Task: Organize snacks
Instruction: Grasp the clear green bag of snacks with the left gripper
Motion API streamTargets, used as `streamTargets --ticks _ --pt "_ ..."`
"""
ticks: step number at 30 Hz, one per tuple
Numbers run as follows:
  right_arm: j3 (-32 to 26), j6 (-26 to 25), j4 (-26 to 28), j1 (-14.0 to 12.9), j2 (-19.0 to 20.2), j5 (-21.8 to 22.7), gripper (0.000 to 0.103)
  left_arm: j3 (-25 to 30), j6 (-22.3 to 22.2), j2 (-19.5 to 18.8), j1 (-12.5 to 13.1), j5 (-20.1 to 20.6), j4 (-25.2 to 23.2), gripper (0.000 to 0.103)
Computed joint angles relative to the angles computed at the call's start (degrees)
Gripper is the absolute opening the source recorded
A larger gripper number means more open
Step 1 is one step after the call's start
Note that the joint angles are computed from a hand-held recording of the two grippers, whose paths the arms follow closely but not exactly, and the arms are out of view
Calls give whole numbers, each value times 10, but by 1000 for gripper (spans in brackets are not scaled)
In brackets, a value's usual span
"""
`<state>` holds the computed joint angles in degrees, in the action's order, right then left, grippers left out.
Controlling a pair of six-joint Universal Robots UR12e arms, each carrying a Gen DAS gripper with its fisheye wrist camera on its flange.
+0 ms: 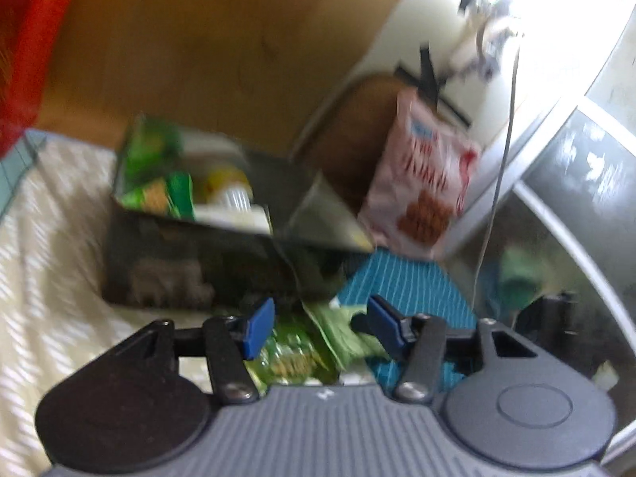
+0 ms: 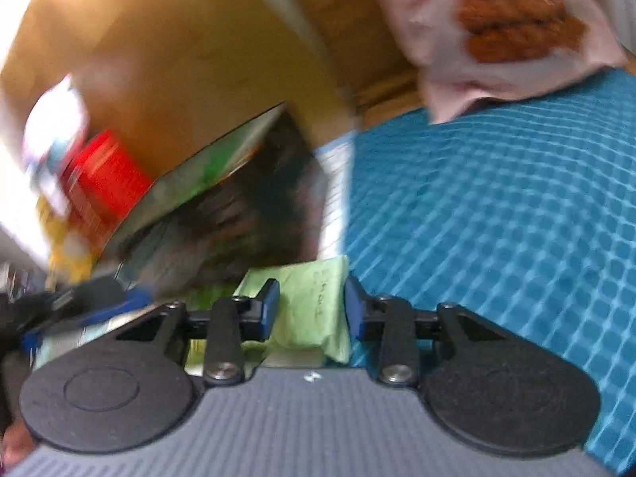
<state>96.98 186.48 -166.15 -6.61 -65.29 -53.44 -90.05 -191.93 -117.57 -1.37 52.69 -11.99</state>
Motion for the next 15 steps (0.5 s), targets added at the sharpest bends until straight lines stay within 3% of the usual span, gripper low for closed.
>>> streamTargets --ticks 3,6,8,10,12,15 --pt "21 -88 29 12 -18 34 40 3 15 -2 -8 34 -27 53" --pt "26 -200 107 17 -36 85 41 4 10 -2 -10 60 -55 53" --pt "27 -241 132 15 -42 106 41 -5 -2 2 -3 45 -55 52" --pt "29 -225 104 9 -42 108 43 -20 -17 11 5 48 -33 52" --pt "26 -171 60 2 -35 119 46 -34 -33 19 12 62 -11 53" --pt "0 -99 39 1 -12 132 47 -52 -61 30 25 89 7 53"
